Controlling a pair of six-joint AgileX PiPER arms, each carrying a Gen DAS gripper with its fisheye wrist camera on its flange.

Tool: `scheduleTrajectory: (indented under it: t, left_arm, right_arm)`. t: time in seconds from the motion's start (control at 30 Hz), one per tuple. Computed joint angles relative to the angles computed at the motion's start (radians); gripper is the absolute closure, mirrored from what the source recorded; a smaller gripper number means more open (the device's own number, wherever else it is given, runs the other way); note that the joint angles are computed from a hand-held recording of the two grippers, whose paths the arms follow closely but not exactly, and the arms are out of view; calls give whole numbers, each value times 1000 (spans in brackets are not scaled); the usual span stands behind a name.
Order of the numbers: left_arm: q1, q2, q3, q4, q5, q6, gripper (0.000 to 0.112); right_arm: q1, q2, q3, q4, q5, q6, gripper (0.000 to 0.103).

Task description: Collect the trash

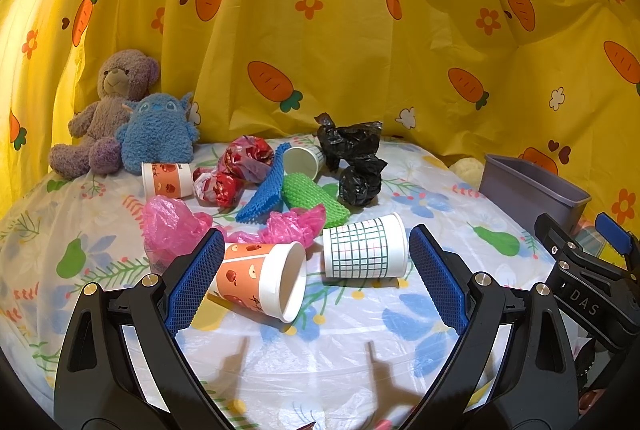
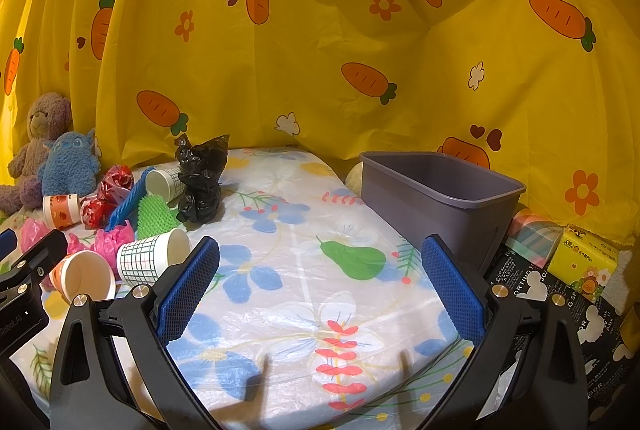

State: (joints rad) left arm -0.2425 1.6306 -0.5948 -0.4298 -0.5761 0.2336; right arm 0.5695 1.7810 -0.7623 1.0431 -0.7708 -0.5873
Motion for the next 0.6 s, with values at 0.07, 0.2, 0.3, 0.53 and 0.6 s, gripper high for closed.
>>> scheduleTrajectory:
  t: [0.07,0.2,0.3,0.53,0.6]
  left_arm:
    - [-4,3,0,-3,-5,2,20]
    - [-6,9,-4,-1,-6,-2,20]
    - [-7,10,-3,-4,-8,0,20]
    - [-8,13,-4,0,-11,-2,20]
    - [-7,15,-5,4,-9,-5,20]
  right_arm:
    - [-1,-1,2,-3,1,3,5]
    - [-2,0,2,-4,0,5,5]
    - [-3,0,2,-6,2,6,5]
    - [-5,0,4,-8,1,9,5]
    - [-5,0,3,-7,2,8,5]
